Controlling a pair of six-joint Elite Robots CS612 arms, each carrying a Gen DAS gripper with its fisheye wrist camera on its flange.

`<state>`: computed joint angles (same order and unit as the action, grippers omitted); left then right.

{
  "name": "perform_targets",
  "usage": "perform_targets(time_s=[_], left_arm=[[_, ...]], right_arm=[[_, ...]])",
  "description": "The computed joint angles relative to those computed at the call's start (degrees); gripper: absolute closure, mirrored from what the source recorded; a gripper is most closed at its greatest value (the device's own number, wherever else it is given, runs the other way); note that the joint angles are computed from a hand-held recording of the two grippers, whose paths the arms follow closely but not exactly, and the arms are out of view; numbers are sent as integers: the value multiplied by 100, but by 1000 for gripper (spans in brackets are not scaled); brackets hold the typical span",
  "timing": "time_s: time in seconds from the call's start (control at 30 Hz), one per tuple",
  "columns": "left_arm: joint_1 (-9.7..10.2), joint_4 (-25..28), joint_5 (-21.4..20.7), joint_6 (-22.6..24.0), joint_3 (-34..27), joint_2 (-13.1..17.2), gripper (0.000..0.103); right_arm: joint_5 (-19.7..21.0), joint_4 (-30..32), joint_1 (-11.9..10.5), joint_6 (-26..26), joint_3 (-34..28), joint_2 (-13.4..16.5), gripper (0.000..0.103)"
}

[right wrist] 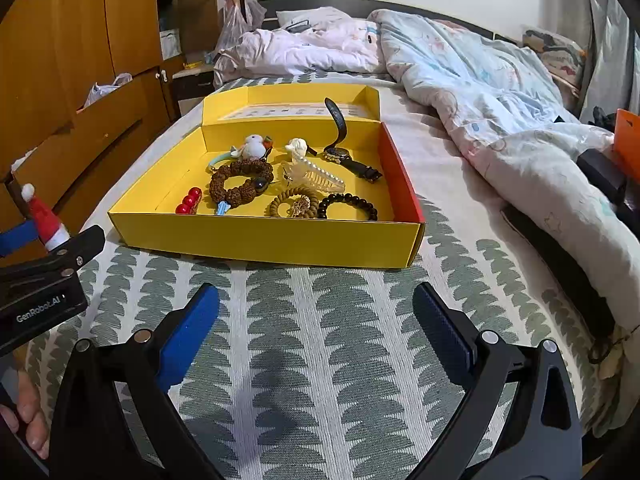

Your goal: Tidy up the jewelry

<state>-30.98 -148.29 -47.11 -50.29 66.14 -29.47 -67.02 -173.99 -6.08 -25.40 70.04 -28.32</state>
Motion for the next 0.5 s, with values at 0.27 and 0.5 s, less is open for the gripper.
perform_targets(time_s=[0.27, 0.5], left_arm=[[8, 288, 39, -79, -93, 28, 6], [-2, 361, 66, -79, -128, 40, 6]], right_arm=[[-26, -27, 2, 11, 23, 1, 6], [-46, -73, 6, 0, 51, -1, 6]])
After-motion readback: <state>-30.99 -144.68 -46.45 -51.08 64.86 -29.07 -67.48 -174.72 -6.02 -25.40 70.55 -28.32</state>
